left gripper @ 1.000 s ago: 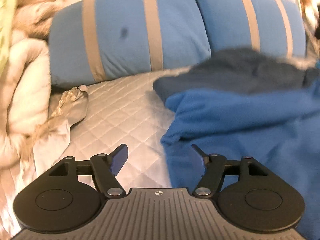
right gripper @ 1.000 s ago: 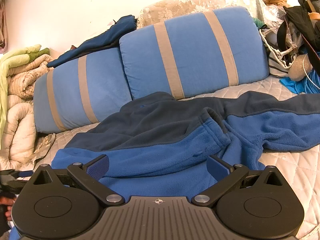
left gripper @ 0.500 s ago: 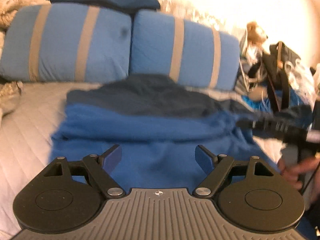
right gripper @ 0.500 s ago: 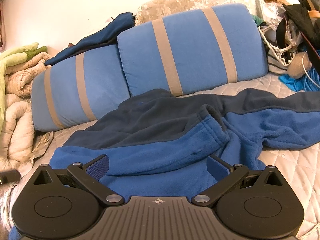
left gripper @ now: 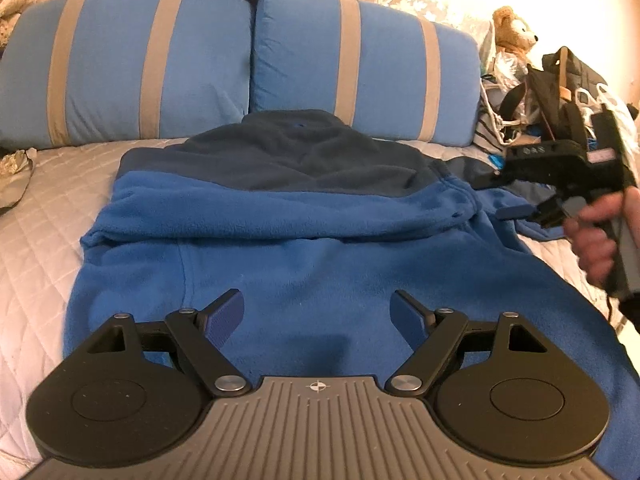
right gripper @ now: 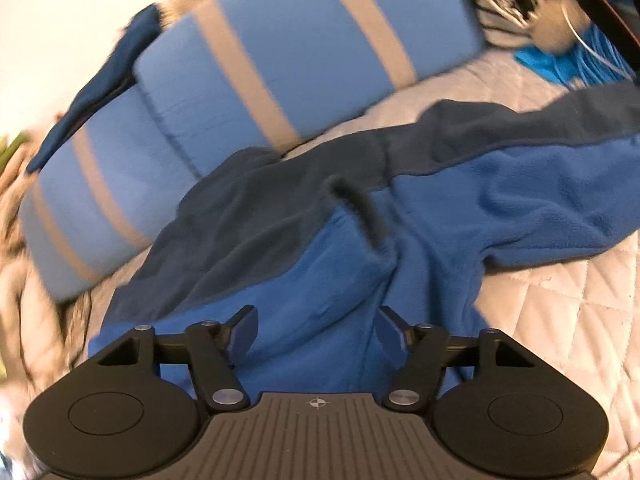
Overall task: Fold clothes
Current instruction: 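Move the right gripper to the navy sleeve cuff and grasp it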
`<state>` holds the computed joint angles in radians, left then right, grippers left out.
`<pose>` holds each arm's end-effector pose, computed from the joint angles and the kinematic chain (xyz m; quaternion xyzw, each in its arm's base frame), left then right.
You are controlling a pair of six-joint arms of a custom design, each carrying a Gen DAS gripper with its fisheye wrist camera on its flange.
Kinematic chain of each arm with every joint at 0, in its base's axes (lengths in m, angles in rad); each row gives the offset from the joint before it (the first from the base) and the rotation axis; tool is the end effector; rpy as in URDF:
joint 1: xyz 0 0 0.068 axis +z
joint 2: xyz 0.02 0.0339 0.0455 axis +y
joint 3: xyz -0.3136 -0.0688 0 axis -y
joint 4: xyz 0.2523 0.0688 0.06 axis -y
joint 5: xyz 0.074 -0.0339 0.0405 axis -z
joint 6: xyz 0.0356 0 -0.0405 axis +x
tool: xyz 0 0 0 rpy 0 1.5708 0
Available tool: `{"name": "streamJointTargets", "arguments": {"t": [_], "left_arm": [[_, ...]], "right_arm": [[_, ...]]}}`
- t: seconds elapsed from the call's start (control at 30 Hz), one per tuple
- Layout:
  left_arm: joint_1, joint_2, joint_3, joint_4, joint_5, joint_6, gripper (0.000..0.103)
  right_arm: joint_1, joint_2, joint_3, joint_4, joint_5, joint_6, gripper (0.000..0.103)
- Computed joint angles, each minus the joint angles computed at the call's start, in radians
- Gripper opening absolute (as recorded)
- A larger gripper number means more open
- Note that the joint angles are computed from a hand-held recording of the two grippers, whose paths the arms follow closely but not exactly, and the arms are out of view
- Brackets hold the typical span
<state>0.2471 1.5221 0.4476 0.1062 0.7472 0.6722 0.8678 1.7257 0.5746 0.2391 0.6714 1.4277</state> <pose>0.2332 0.0339 0.1510 0.2934 0.8462 -0.1898 0.4022 0.2033 0.2057 0.1368 0.3493 0.8292 0.1505 0.4096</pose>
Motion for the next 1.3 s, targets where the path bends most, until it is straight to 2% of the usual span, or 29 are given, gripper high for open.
{"name": "streamJointTargets", "arguments": {"t": [0.2,0.33,0.43,0.57,0.7,0.9,1.0,1.13,1.3], "left_arm": [[-0.006,-0.007,0.006,-0.024,-0.019,0.012,0.080],[-0.014,-0.013,0.003,-0.021,-0.032,0.009,0.080],[-0.013,-0.013,0.004,-0.024,-0.032,0.008,0.080],[-0.018,-0.016,0.002,-0.020,-0.036,0.003,0.080],[-0.021,-0.017,0.002,-0.019,-0.045,0.005,0.080],[-0.031,-0.025,-0.003,-0.013,-0.061,0.005,0.080],[-0.030,-0.025,-0.003,-0.012,-0.060,0.004,0.080],[-0.027,-0.023,-0.002,-0.013,-0.058,0.004,0.080],[-0.024,-0.020,0.001,-0.015,-0.055,0.007,0.080]], "right_arm": [[-0.129,0.057,-0.011,0.085,-0.097,-0.006,0.067],[-0.178,0.097,0.003,0.094,-0.128,0.012,0.061],[-0.182,0.088,0.042,-0.004,-0.120,0.029,0.056],[-0.158,0.060,0.083,-0.113,-0.083,0.039,0.056],[-0.141,0.049,0.075,-0.067,-0.101,-0.002,0.057],[-0.176,0.108,0.071,-0.008,-0.161,0.067,0.057],[-0.181,0.130,0.091,-0.053,-0.127,0.109,0.056],[-0.163,0.130,0.113,-0.110,-0.088,0.110,0.037],[-0.097,0.058,0.117,-0.197,-0.027,0.086,0.032]]}}
